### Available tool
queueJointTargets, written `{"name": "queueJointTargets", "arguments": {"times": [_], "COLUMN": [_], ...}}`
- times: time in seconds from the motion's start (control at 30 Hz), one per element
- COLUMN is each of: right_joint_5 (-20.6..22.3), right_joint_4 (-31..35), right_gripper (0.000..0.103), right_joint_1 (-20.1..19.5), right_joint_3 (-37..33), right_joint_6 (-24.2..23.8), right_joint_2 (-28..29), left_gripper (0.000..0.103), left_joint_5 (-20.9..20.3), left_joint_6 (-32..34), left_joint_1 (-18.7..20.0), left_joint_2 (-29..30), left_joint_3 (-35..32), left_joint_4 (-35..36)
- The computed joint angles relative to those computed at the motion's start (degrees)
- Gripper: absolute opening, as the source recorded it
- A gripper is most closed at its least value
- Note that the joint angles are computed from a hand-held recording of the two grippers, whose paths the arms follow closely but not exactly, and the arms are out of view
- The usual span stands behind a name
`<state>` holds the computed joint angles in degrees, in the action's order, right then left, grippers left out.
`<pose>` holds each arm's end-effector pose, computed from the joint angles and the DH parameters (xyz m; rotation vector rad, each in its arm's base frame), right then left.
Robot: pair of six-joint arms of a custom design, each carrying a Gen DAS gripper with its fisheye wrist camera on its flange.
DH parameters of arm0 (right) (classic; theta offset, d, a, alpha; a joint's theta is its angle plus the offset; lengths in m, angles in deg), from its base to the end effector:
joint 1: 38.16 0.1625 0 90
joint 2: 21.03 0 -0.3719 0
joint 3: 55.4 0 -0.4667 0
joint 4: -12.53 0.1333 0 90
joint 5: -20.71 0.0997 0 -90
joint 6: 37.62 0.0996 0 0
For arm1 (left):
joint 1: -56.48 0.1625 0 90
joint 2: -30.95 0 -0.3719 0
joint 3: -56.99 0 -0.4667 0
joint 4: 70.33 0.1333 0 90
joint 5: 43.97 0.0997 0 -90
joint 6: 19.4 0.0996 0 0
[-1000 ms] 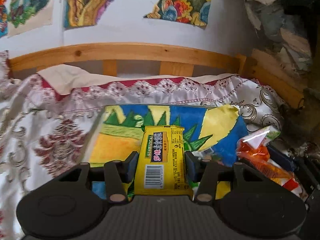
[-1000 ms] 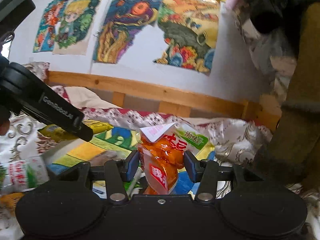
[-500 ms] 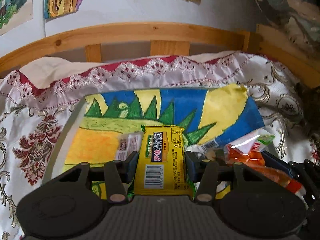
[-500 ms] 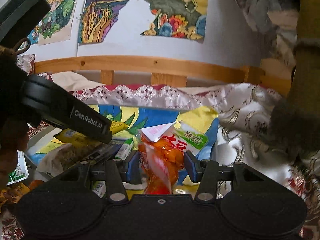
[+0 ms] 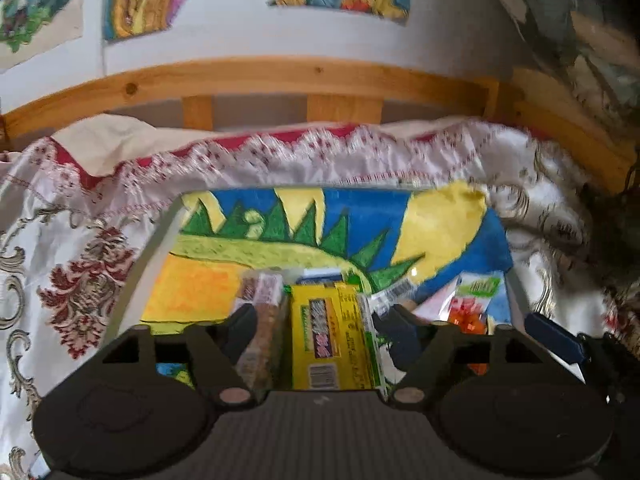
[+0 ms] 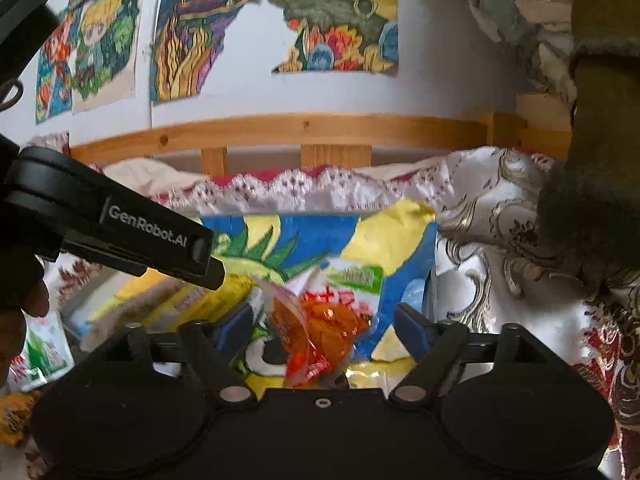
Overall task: Organize snacks
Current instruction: 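Carry the yellow packet and orange bag into the silver tray and open both tools, then lift both open tools up and away from the tray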
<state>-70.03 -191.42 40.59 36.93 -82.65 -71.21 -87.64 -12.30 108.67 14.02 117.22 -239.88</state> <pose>-0.0090 -0.7220 0.1986 0.6209 -2.0799 1.3789 -0.3383 -0.7710 -0.0458 0.5902 2.2849 -1.0025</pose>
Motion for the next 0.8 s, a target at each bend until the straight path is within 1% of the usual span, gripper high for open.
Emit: {"name": "queueJointTargets", "arguments": {"times": [0.13, 0.2, 0.23, 0.37, 0.53, 0.63, 0.8], "right_joint_5": [1.1, 1.8, 1.9, 2.8, 4.2, 4.7, 4.5], "right_joint_4": [-1.3, -2.7, -3.4, -5.5, -8.0, -9.4, -11.2], "right_gripper": [0.095, 0.1, 0.102, 0.102, 0.102, 0.102, 0.102], "right_joint_1": [0.8, 1.3, 1.5, 2.7, 3.9, 4.7, 6.2], "right_joint_3": [2.1, 3.6, 4.2, 7.6, 13.0, 16.9, 22.2], "right_joint_6": [1.0, 1.5, 1.8, 3.4, 4.5, 3.8, 2.8], "right_joint_2": [-2.1, -3.4, -4.0, -7.3, -12.0, -14.9, -18.2], "left_gripper": [0.091, 0.097, 0.098, 0.102, 0.102, 0.102, 0.102], "left_joint_5": [0.7, 1.1, 1.5, 2.9, 4.4, 5.2, 6.8], "left_joint_6": [1.8, 3.4, 4.4, 8.3, 11.0, 10.2, 6.6], "left_joint_1": [-1.0, -1.5, -1.9, -3.3, -5.2, -6.3, -7.4], "left_joint_2": [-2.8, -4.3, -5.0, -8.2, -12.9, -16.3, -22.0], "left_joint_3": [3.9, 6.2, 7.2, 12.0, 19.5, 25.1, 34.4], "left_joint_4": [-6.4, -10.7, -12.8, -21.4, -29.9, -32.9, -34.9]}}
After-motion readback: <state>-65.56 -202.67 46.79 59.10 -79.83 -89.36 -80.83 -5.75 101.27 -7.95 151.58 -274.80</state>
